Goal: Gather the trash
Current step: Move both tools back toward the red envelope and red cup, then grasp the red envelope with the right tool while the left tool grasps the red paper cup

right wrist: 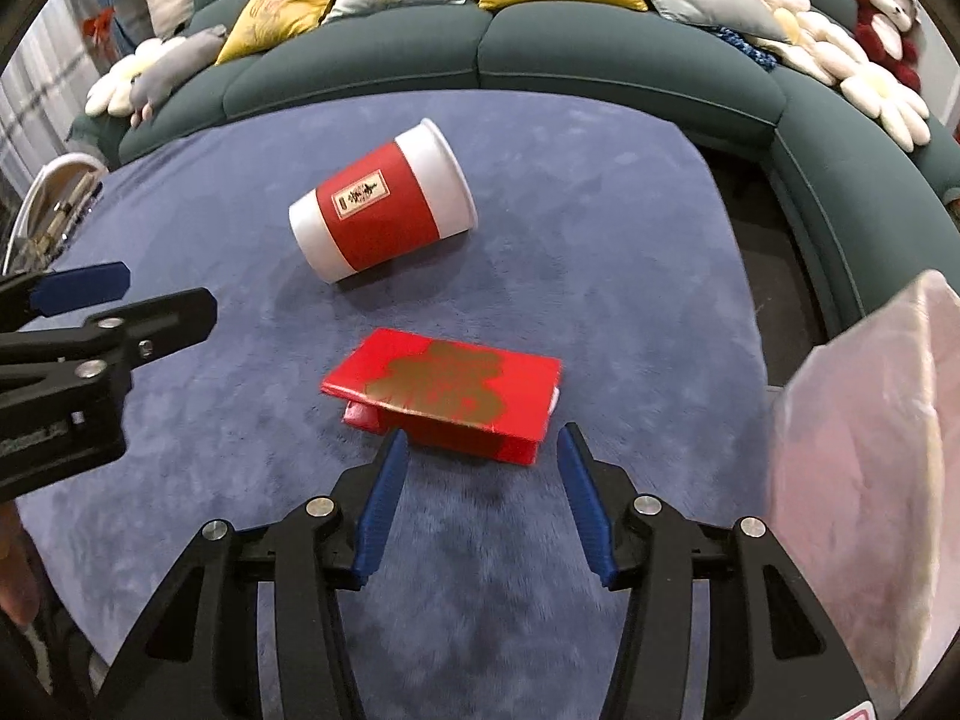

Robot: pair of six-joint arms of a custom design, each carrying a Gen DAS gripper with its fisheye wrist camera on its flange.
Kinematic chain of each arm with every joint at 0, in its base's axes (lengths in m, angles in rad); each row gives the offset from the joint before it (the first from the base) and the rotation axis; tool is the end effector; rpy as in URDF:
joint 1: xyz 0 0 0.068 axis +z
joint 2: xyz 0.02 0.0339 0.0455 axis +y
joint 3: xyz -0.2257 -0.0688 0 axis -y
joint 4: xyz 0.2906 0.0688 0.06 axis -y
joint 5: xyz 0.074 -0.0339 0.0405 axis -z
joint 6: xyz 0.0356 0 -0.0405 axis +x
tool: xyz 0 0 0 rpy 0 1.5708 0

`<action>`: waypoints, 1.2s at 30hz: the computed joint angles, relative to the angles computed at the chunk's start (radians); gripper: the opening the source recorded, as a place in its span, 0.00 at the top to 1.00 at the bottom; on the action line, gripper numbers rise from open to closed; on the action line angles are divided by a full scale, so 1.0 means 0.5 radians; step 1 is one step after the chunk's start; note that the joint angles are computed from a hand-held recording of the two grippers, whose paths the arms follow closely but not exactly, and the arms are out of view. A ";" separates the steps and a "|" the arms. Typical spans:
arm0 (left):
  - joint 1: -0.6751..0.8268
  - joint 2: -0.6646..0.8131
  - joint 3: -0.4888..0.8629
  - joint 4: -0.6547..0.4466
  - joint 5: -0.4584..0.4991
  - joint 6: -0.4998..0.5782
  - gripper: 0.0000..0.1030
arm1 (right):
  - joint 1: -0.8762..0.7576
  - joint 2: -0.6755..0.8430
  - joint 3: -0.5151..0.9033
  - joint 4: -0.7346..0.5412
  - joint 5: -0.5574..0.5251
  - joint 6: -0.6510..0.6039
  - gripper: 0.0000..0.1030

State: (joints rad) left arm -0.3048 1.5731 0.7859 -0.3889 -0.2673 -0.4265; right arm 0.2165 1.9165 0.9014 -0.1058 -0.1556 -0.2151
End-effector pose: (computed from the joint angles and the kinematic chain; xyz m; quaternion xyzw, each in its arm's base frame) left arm 0.2983 -0.0840 0.0757 -0.0852 0.9685 0.0525 0.2282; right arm 0.3389 0.0802 0.0123 -0.2250 0.9456 0.0759 0.2223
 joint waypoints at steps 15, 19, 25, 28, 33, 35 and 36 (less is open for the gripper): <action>0.096 0.156 0.105 0.057 0.084 0.030 0.25 | 0.041 0.344 0.376 -0.057 0.009 -0.005 0.53; 0.133 0.177 0.150 0.057 0.123 0.081 0.22 | 0.029 0.386 0.444 -0.120 -0.057 -0.017 0.84; 0.158 0.264 0.288 0.057 0.183 0.179 0.20 | -0.048 0.384 0.462 -0.191 -0.160 0.006 1.00; 0.155 0.339 0.379 0.074 0.225 0.241 0.16 | -0.110 0.324 0.413 -0.197 -0.199 0.034 1.00; 0.150 0.621 0.631 0.065 0.261 0.426 0.14 | -0.214 0.298 0.427 -0.314 -0.299 -0.012 0.98; 0.136 0.769 0.776 0.018 0.232 0.509 0.14 | -0.245 0.275 0.413 -0.321 -0.325 0.005 0.91; 0.137 0.822 0.824 0.006 0.236 0.537 0.15 | -0.253 0.268 0.408 -0.326 -0.332 0.004 0.88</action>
